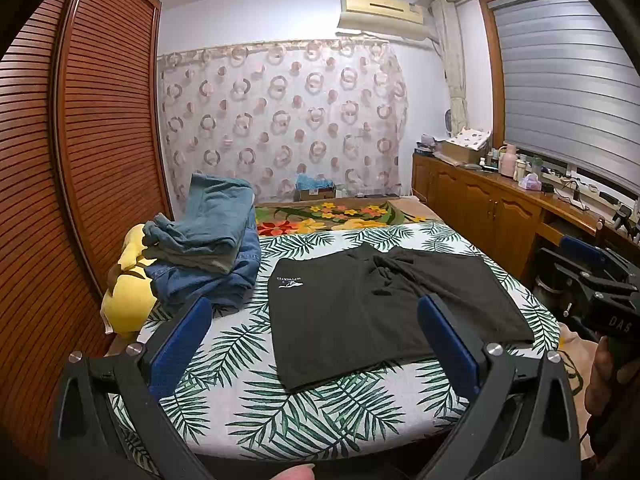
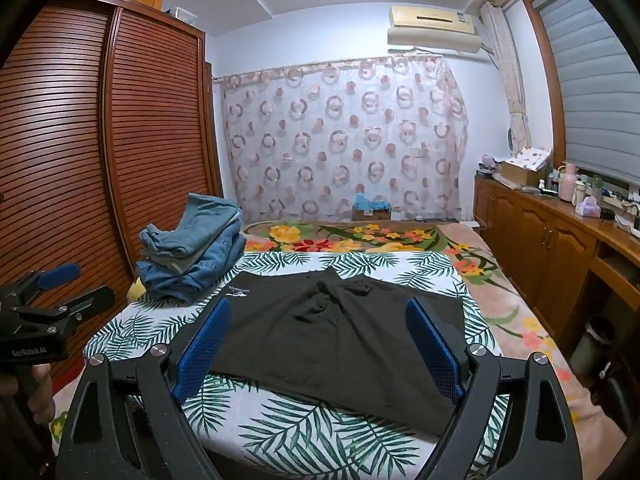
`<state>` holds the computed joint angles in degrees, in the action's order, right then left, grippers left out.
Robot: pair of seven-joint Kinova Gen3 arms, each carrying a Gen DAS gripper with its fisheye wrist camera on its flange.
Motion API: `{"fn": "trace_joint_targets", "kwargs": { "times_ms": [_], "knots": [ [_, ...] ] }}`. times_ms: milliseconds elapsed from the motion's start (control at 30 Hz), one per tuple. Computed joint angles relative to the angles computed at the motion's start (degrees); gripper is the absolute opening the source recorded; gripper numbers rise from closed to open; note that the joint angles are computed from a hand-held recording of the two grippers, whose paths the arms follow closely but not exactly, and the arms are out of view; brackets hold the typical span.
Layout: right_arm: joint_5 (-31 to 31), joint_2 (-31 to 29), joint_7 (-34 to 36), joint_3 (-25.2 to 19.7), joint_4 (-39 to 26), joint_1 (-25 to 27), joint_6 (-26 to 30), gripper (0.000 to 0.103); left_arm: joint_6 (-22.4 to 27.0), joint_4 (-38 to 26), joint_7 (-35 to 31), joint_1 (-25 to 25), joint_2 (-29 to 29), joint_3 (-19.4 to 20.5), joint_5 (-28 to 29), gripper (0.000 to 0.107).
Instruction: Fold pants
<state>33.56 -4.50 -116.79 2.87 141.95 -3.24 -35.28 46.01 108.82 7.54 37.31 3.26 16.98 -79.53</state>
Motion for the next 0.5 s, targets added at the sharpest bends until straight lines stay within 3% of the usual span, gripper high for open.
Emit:
{"fn": "trace_joint_targets", "kwargs": {
  "times_ms": [500],
  "knots": [
    [-0.1,-0.5,-0.4,0.1,-0.1,-0.5,1.2,0.090,0.0,-0.1,-0.1,0.1,0.0,0.0,0.3,0.103]
  ]
}}
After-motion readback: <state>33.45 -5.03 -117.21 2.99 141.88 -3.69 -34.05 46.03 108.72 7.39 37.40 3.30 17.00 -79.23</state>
